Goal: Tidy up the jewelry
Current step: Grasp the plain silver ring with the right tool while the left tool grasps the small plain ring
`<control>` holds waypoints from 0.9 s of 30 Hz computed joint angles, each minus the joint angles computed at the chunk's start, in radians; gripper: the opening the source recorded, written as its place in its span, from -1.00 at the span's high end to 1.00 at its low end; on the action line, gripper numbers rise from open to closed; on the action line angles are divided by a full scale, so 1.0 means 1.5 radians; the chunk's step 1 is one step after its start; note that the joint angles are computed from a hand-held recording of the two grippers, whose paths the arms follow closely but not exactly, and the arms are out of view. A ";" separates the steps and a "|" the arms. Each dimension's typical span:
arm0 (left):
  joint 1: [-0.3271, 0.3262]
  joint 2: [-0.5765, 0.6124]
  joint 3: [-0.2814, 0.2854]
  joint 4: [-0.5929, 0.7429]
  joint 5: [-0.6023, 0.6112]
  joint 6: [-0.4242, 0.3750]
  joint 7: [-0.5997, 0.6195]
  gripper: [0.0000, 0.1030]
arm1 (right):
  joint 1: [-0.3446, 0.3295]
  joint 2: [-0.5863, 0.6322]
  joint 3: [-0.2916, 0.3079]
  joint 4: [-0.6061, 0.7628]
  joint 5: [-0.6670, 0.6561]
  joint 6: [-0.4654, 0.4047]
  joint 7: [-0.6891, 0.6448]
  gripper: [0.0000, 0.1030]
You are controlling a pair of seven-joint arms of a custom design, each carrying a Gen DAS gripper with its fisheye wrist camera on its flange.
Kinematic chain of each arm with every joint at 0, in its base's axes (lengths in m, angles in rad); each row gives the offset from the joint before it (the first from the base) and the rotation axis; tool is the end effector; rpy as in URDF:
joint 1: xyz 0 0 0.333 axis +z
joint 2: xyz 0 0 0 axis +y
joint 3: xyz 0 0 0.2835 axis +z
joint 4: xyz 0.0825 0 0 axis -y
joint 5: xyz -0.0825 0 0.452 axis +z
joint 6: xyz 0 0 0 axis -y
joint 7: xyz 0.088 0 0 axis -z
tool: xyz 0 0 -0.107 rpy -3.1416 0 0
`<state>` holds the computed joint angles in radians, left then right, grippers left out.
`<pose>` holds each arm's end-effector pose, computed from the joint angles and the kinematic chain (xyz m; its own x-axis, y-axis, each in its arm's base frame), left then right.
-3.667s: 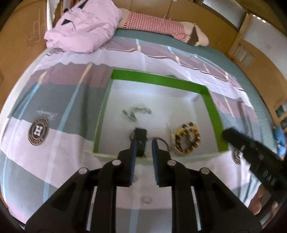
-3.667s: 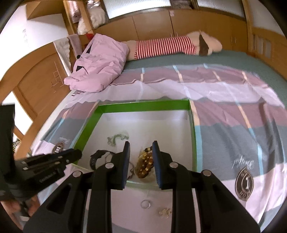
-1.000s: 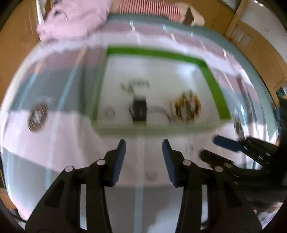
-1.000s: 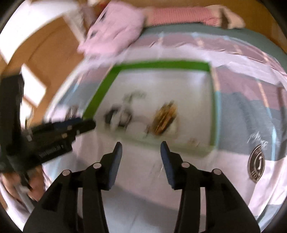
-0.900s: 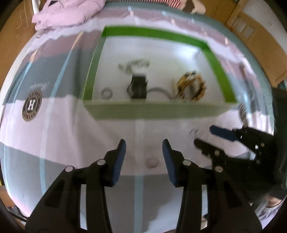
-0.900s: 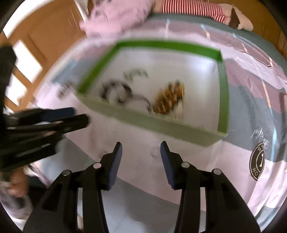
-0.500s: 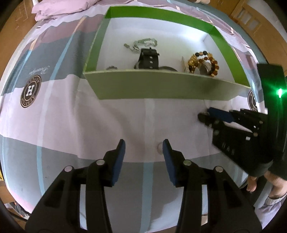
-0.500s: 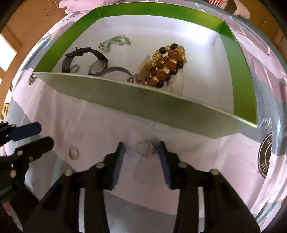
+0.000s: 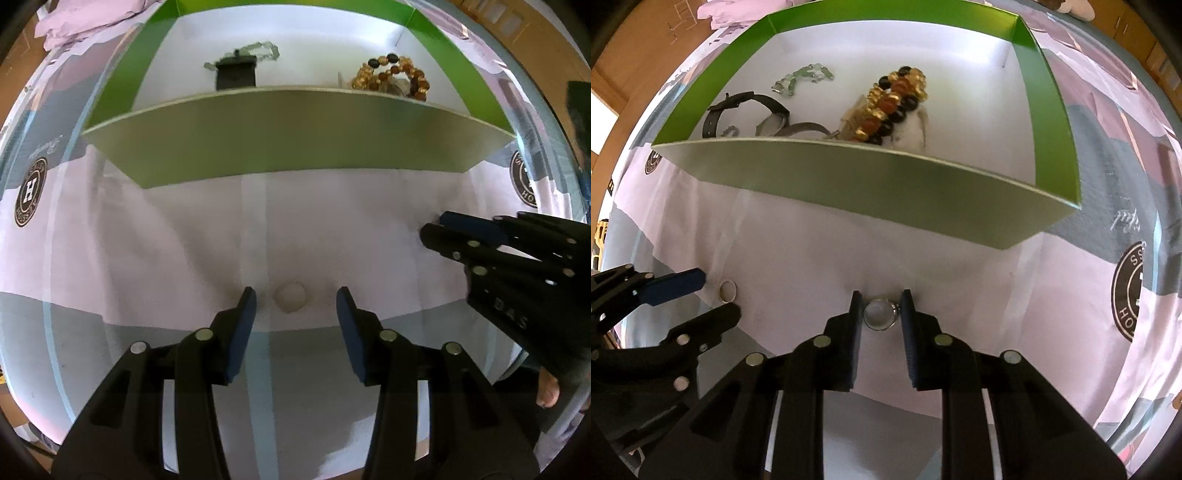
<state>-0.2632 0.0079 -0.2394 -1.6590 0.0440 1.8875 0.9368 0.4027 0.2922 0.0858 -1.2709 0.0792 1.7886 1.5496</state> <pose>0.5730 -0.3107 0.5696 0.1120 -0.9891 0.0958 -0.9710 -0.1294 -0.2011 0.6380 0.3368 0.5832 0.4826 -0.8702 -0.0989 -0.8626 -0.4527 -0.2256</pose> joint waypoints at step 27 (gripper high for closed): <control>-0.007 0.024 -0.002 0.029 0.039 -0.022 -0.006 0.58 | 0.016 0.003 0.007 -0.006 -0.007 0.003 -0.001 0.17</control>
